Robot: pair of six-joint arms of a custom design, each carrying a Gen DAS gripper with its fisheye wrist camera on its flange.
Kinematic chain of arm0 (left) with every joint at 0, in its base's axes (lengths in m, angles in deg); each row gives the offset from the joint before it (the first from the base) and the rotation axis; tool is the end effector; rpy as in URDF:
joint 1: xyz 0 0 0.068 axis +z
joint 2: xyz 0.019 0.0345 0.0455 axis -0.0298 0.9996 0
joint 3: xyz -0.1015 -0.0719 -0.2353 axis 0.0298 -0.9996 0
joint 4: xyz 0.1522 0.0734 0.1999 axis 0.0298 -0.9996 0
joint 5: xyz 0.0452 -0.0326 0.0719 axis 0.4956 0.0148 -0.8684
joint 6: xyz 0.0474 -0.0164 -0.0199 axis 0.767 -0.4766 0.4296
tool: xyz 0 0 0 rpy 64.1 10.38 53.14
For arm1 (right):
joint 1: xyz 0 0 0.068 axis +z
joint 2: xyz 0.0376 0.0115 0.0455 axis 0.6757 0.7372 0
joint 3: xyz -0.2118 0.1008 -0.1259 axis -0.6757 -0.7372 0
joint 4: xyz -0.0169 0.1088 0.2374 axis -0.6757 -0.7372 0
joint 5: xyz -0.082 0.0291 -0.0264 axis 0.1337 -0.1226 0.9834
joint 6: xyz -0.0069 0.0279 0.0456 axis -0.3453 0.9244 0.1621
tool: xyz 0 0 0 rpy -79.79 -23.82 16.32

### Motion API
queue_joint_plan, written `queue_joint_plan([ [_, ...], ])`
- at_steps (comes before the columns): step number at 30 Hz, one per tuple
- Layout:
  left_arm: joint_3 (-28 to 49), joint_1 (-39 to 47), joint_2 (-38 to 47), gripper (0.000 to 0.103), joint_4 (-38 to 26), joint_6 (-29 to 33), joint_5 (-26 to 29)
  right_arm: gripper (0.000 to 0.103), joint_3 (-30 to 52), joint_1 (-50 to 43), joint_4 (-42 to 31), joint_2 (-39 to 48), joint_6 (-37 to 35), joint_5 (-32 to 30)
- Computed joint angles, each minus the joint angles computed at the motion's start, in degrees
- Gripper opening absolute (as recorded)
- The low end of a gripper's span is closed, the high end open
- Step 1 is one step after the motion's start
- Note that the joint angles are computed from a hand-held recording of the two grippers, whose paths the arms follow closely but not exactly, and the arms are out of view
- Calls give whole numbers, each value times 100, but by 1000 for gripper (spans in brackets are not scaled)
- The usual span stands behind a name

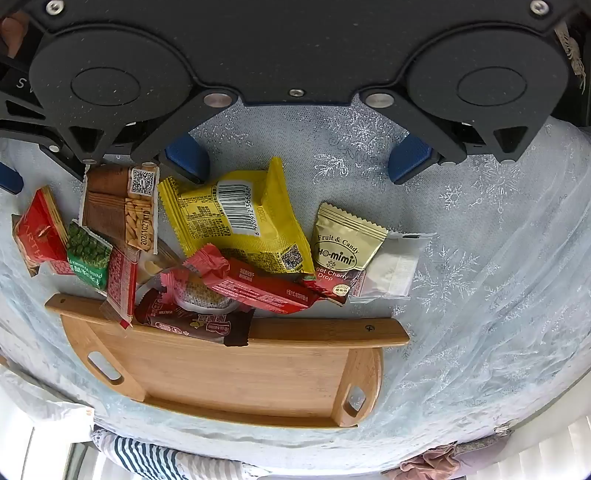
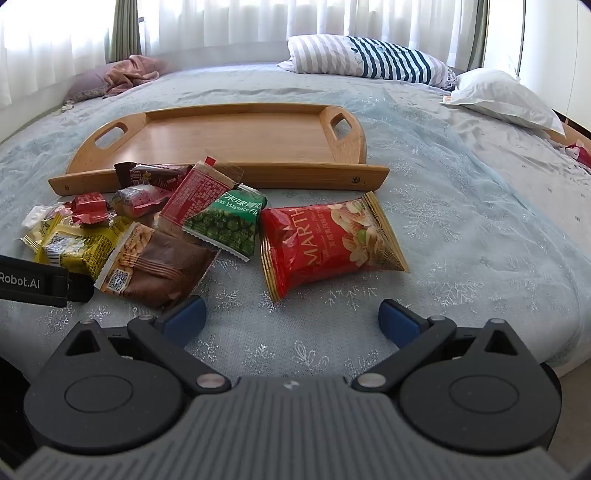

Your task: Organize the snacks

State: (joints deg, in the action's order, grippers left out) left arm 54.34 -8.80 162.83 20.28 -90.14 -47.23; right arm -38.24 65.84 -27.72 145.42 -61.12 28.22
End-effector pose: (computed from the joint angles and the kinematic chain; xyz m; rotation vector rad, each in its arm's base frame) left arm 0.2461 -0.0200 0.0670 -0.5555 2.4670 0.1542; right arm 0.2625 0.1120 0.0290 -0.4525 2.2622 0.1770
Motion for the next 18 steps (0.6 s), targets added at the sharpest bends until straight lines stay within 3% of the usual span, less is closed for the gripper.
queue_joint_plan([
  [18, -6, 11, -6, 103, 11, -1, 20, 103, -7, 3, 12, 3, 8, -1],
])
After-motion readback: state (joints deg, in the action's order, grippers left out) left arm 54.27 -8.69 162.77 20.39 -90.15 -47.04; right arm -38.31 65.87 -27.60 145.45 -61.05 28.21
